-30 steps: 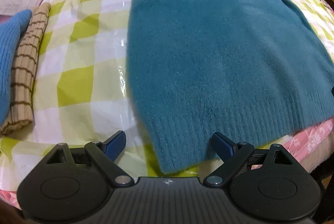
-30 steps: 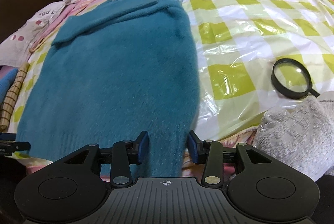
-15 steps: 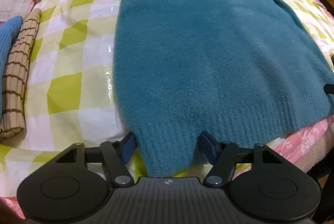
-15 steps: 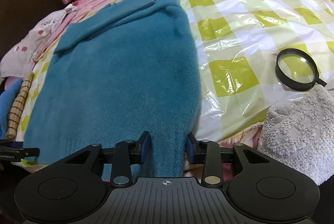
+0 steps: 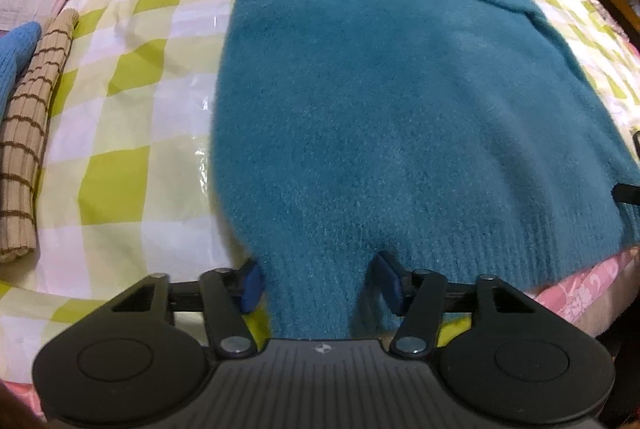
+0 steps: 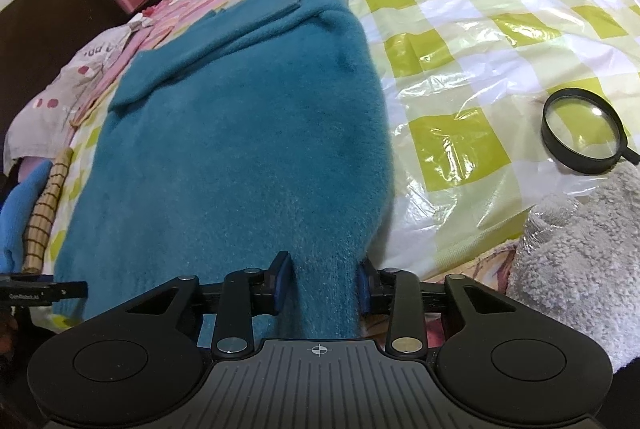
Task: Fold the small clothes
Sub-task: 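Close both grippers on the ribbed hem of the teal sweater, then lift the hem with both grippers, fold it toward the collar, open both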
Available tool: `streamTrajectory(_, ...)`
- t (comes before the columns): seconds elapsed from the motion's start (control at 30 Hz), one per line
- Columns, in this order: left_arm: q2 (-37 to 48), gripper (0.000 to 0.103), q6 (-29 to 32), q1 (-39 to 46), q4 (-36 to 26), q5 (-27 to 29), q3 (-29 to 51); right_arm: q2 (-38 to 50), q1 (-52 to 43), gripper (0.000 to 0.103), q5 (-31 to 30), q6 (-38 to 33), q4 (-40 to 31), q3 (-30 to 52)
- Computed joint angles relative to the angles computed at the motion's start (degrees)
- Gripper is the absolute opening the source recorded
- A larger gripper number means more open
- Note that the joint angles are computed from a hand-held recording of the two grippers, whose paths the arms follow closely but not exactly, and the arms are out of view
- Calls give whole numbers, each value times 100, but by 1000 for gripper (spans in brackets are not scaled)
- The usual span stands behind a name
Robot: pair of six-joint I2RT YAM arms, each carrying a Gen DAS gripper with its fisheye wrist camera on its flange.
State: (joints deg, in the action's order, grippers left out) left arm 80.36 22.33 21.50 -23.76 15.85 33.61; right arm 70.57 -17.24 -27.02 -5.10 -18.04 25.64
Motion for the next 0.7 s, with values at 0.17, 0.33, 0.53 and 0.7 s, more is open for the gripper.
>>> streamTrajectory(0.17, -152, 32, -38, 165, -146, 222, 108, -91, -361, 12, -558, 56, -107, 45)
streamTrajectory(0.33, -111, 25, -180, 386, -262, 1069, 382, -143, -608, 11, -1382, 452, 35, 113)
streamTrajectory(0.53, 281, 24, -852, 501, 133, 2060, 793, 134, -536, 11, -1983, 1759, 1086, 215)
streamTrajectory(0.7, 867, 24, -1641, 381, 978, 2217, 1065, 818, -238, 11, -1926, 2868, 2257, 458)
